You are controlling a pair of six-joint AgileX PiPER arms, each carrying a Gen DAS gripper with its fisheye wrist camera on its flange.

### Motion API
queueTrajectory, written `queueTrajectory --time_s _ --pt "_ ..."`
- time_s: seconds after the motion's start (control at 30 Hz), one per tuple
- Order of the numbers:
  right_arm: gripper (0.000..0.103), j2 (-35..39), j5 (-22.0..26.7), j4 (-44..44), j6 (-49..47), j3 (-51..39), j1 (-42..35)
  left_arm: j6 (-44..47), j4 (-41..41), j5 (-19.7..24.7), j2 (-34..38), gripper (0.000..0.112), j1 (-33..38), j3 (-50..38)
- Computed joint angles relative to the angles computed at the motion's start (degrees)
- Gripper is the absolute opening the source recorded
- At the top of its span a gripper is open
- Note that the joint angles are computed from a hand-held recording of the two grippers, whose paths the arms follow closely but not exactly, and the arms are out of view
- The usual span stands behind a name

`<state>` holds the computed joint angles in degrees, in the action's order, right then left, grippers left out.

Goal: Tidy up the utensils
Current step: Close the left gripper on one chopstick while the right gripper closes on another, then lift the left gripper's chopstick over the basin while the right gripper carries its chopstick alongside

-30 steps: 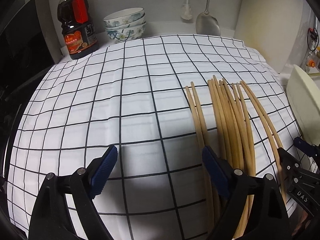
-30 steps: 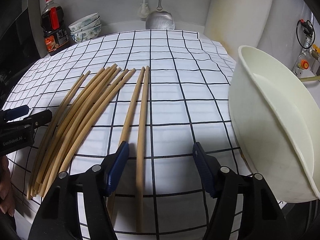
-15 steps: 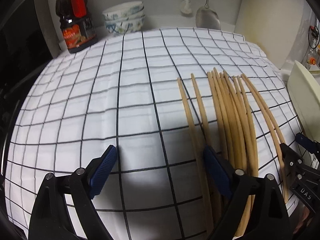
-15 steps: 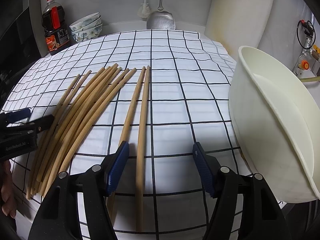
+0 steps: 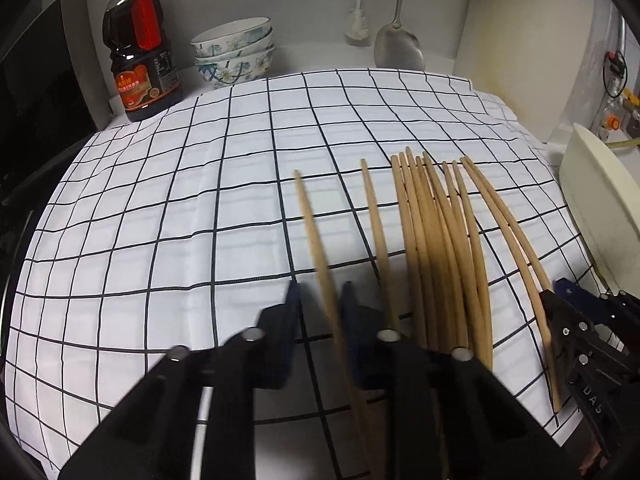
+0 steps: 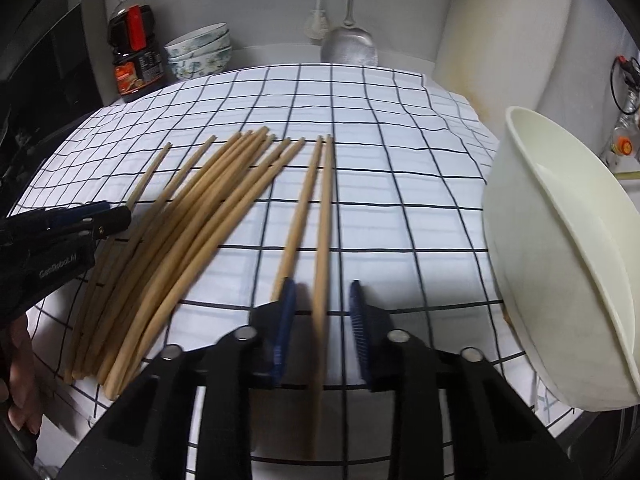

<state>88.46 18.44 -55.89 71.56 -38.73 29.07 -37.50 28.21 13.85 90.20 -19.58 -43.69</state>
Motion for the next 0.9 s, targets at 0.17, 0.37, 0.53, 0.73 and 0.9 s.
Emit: queueTrajectory --time_s 0.17,0.37,0.53,0.73,0.9 --pt "0.007 -0.5 -2.6 2.4 -1.8 0.6 -1.7 7.0 -6.5 -1.1 -0.7 0.008 0.7 0.7" --pt "0.006 -3.6 -5.0 1.4 0.7 2.1 -2.9 16.5 -15.8 -1.2 -3.2 0.007 1.4 1.5" --pt "0.006 -7.3 -5.1 3.0 -0.2 3.0 -3.0 18.6 -18.0 0.1 -5.7 0.007 0.7 1.0" --pt "0.006 -12.3 -5.4 10.9 -8.3 3.4 -5.4 22.2 -21.7 2.3 -8.1 0.007 -1.1 -1.1" --pt "0.006 -19.0 -4.3 20.9 -19.6 3.6 -10.0 19.6 -19.4 4.8 -9.5 0.007 -6.0 -5.4"
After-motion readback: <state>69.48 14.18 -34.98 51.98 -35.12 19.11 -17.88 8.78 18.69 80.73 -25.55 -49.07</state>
